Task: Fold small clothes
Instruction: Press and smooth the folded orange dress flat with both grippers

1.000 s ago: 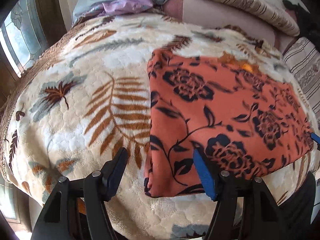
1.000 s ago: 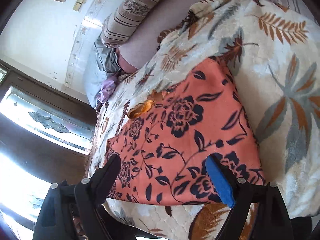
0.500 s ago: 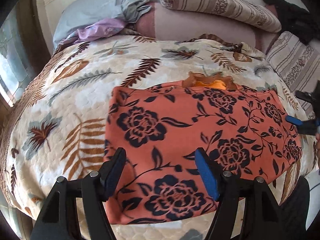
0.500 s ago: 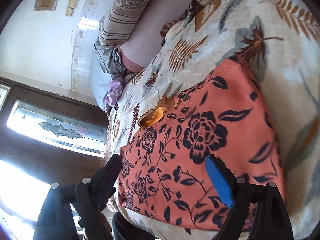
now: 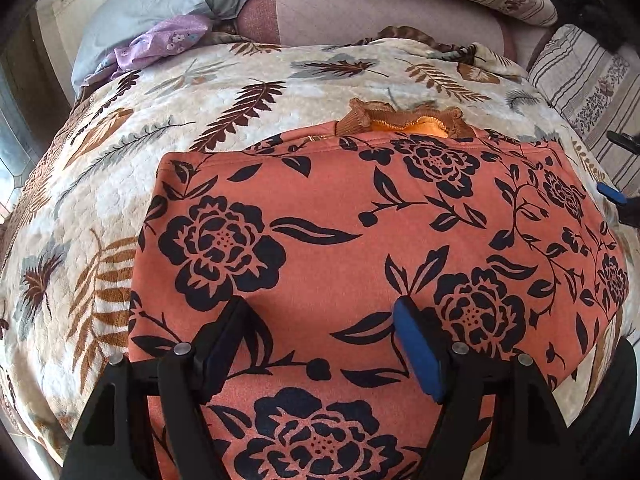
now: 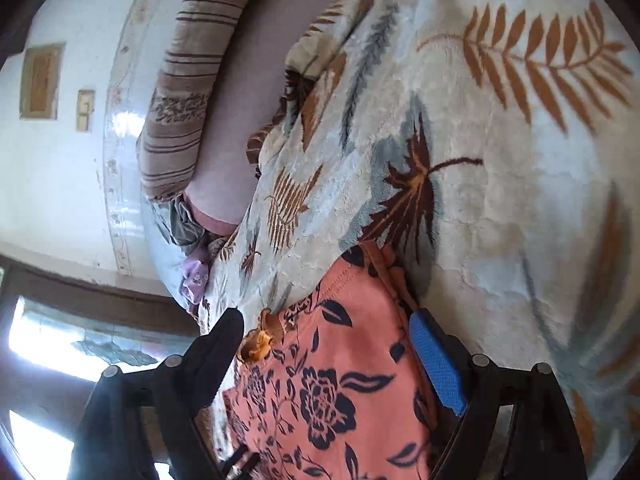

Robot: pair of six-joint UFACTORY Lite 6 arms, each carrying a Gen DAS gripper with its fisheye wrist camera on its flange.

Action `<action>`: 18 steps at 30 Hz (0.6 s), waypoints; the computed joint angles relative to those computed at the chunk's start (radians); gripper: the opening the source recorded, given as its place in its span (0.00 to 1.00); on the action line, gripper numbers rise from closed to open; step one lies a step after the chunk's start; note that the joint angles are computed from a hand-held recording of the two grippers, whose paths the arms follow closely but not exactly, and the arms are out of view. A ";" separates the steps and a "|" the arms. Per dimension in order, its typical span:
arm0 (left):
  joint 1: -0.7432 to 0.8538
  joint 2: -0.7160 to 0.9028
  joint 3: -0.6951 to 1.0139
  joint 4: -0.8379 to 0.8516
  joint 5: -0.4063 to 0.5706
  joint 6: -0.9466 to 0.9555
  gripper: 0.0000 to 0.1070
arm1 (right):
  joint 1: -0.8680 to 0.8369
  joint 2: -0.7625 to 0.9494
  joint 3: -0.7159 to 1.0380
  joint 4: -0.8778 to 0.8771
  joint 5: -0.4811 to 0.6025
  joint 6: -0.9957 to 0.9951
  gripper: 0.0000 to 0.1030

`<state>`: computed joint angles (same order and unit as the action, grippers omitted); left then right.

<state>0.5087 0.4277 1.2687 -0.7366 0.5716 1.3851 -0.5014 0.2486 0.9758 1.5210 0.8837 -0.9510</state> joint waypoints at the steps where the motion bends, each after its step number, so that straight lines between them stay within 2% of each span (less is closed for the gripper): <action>1: -0.001 -0.008 -0.002 0.008 0.002 -0.013 0.71 | -0.033 -0.076 -0.075 -0.008 0.038 -0.016 0.84; 6: -0.010 -0.073 -0.029 -0.038 0.045 0.005 0.71 | -0.163 -0.568 -0.537 -0.109 0.167 0.048 0.84; 8: -0.027 -0.119 -0.060 -0.065 0.058 0.020 0.71 | -0.175 -0.675 -0.682 -0.120 0.183 0.097 0.85; 10: -0.050 -0.164 -0.093 -0.086 0.069 0.032 0.71 | -0.148 -0.671 -0.760 -0.081 0.152 0.078 0.85; 13: -0.083 -0.210 -0.136 -0.115 0.074 0.044 0.71 | -0.108 -0.544 -0.795 0.099 0.132 -0.039 0.85; 16: -0.118 -0.214 -0.161 -0.104 0.044 0.015 0.71 | -0.086 -0.449 -0.795 0.251 0.119 -0.103 0.85; 18: -0.142 -0.193 -0.172 -0.064 0.013 -0.029 0.71 | -0.065 -0.471 -0.788 0.293 0.082 -0.090 0.82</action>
<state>0.3672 0.2352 1.0970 -0.8006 0.5842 1.3565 -0.5668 -0.2227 0.1878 1.8138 0.9653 -1.0407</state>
